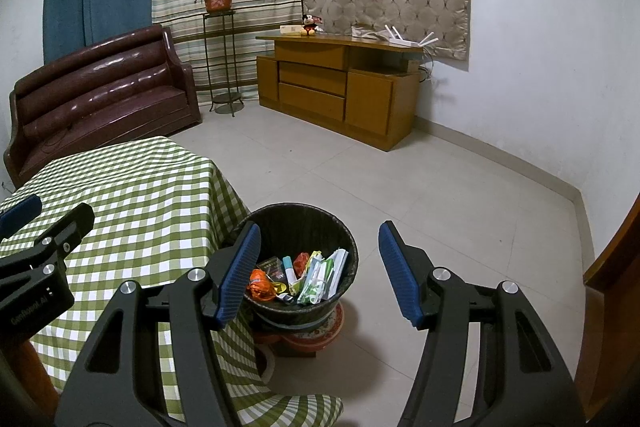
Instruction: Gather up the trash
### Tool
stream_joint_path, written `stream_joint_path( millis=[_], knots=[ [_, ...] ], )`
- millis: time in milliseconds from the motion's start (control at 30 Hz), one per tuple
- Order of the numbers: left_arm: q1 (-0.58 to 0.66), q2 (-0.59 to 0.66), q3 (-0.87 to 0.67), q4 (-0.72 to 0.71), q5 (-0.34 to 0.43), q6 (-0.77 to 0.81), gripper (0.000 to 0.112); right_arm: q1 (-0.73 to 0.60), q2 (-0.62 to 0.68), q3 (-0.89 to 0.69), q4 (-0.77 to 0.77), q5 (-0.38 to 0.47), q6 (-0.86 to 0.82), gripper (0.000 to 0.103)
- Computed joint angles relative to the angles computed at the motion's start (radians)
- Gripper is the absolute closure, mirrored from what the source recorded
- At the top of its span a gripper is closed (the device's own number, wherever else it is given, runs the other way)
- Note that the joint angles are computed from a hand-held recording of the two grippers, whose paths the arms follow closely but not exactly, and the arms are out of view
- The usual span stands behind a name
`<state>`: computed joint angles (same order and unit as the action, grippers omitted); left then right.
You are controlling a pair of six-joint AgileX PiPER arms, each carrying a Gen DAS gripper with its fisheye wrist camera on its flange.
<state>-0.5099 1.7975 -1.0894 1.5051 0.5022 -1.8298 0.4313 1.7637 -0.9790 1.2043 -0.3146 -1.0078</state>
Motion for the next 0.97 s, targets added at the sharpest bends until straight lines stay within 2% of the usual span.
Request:
stream_joint_path(
  millis=[333, 733, 967],
  knots=[
    [0.007, -0.004, 0.018, 0.038, -0.026, -0.035, 0.028, -0.001, 0.0, 0.001, 0.0, 0.003, -0.001, 0.043],
    [0.008, 0.002, 0.008, 0.013, -0.033, 0.005, 0.028, -0.002, -0.003, 0.001, 0.013, 0.004, -0.015, 0.043],
    [0.031, 0.008, 0.0, -0.049, -0.062, 0.042, 0.028, -0.002, -0.002, -0.003, 0.027, 0.007, -0.034, 0.043]
  ],
)
